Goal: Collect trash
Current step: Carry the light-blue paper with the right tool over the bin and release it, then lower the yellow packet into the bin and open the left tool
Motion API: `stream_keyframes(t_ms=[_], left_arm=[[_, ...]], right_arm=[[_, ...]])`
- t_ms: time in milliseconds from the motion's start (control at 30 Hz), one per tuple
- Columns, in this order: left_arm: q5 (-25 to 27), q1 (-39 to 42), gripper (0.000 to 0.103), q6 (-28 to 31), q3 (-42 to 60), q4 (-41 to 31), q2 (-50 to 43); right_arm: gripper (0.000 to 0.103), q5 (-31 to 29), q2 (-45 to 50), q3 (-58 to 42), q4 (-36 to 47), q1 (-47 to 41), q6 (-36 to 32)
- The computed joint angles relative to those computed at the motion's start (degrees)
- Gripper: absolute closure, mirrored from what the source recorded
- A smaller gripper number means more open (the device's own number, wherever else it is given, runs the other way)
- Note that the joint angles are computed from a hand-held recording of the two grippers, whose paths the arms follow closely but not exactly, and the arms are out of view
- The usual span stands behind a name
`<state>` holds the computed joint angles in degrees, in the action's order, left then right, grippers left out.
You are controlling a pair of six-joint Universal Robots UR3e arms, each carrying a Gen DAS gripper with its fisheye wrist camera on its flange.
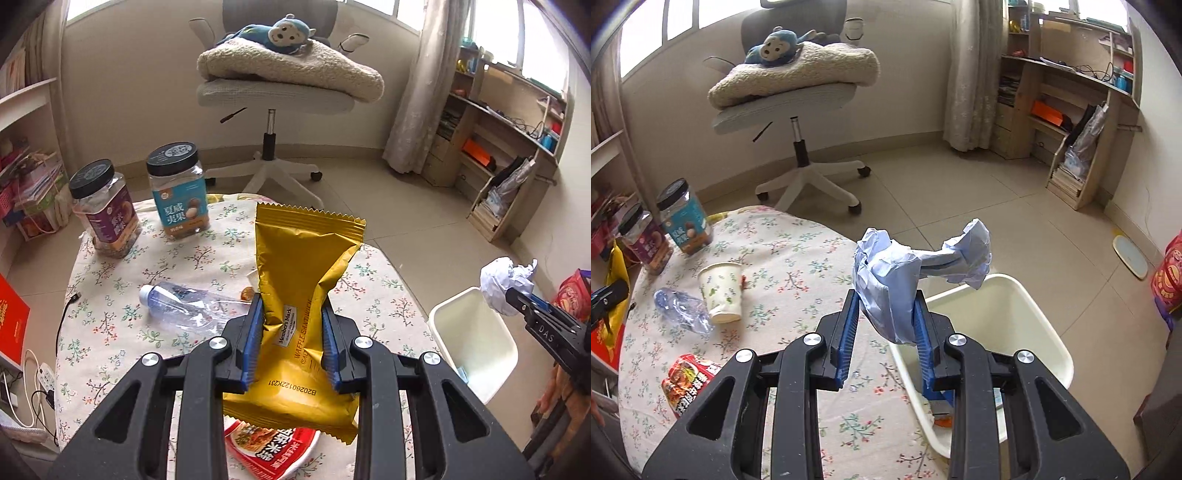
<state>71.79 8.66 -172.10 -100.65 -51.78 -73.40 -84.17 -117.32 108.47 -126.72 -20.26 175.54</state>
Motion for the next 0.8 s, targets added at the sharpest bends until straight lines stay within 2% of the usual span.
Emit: stream_keyframes(t_ms=[267,400,433,467,533,600,667,800], left_arm=[[3.26,-10.4,0.074,-4.31,2.13,6.25,-5.81],[5.42,-15.71,0.074,-5.53,4.2,7.86,-9.5],[5.82,-16.88,0.074,-5.75,4.72,8.22,-10.32],[6.33,-18.07,0.074,-5.93,5.24,8.81,-11.16],[7.59,-20.68,0.074,-6.71,6.36,10.08,-12.96],[8.08,-23.02,0.074,-7.94,8.1,10.42,-15.21],[8.1,-25.32,0.074,-9.11,10.28,10.22,-17.87],[8.51,-30.15,0.074,-11.88,15.16,10.15,-23.77]], right_arm=[[0.075,3.44,-3.37,0.91,5.94,-11.05,-3.61],[0.069,5.14,-6.07,1.56,8.23,-16.59,-4.77],[0.06,5.78,-6.92,1.83,8.52,-18.16,-5.01],[0.043,5.81,-7.73,2.13,8.41,-19.42,-4.98],[0.028,6.96,-9.52,2.81,8.41,-22.62,-5.25],[0.026,9.32,-11.15,2.93,9.91,-26.54,-6.74],[0.018,11.99,-12.61,2.91,11.94,-30.84,-7.71],[0.014,17.52,-14.47,1.9,16.75,-39.64,-10.27]])
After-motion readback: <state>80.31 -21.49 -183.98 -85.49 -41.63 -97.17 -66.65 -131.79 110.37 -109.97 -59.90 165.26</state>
